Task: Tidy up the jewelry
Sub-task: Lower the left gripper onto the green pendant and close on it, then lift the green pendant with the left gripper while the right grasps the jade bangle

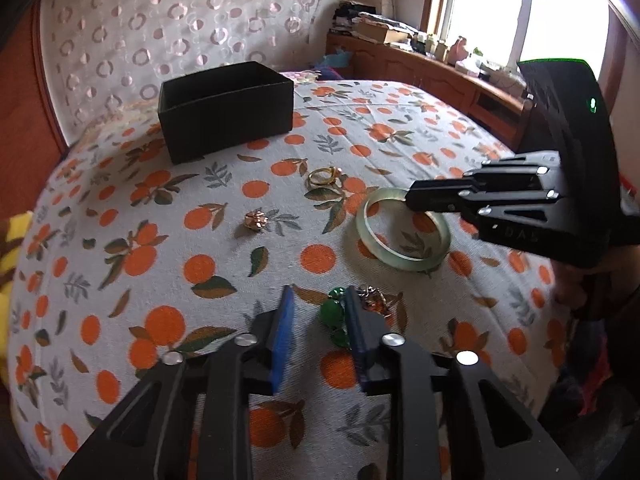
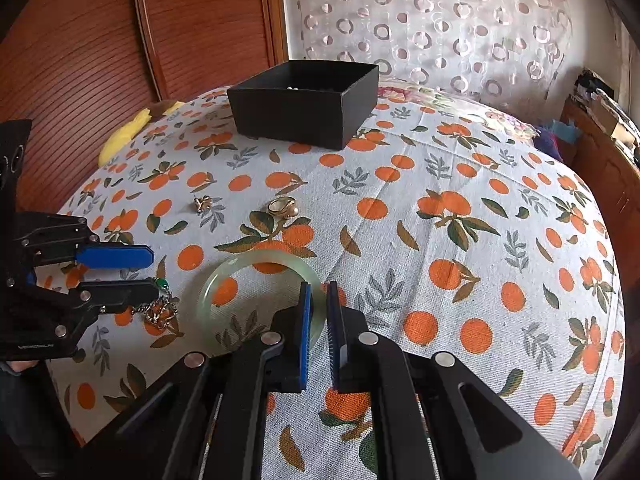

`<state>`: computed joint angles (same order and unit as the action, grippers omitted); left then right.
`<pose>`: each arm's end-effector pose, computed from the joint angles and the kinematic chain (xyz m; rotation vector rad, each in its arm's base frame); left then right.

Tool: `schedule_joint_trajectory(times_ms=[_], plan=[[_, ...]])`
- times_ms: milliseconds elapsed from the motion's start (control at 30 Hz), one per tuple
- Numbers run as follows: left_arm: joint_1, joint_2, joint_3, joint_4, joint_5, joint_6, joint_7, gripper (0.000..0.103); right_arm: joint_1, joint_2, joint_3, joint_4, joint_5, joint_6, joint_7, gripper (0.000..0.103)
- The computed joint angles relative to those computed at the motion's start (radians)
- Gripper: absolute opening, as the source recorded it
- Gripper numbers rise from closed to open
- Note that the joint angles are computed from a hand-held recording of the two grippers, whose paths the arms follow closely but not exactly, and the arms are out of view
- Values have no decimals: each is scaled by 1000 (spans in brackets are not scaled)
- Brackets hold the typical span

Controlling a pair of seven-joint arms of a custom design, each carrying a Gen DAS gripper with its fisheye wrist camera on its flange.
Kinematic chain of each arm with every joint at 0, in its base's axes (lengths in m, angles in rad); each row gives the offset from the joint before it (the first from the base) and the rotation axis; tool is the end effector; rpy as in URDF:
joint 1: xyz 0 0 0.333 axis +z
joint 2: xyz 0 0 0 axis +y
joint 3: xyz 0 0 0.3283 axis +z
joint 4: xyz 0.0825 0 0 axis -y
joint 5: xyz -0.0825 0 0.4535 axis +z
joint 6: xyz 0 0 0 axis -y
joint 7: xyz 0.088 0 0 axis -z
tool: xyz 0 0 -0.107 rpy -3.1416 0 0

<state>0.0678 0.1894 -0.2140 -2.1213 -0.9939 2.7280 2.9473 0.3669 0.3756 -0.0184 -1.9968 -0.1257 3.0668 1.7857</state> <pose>0.6436 -0.0609 0.3218 -1.2023 2.4590 -0.9363 0.6613 0.2517 0.3133 -1.9946 1.5345 -0.5057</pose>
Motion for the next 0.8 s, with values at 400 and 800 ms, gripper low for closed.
schedule_joint_trajectory(times_ms=[400,800], plan=[[15,5,-2,16,-26,-1,6,11,31,1,-33,3,-30,-3,28,8],[20,1,5,63,-109,13,40,11,160,-14,-181,6,-150,57,153,8]])
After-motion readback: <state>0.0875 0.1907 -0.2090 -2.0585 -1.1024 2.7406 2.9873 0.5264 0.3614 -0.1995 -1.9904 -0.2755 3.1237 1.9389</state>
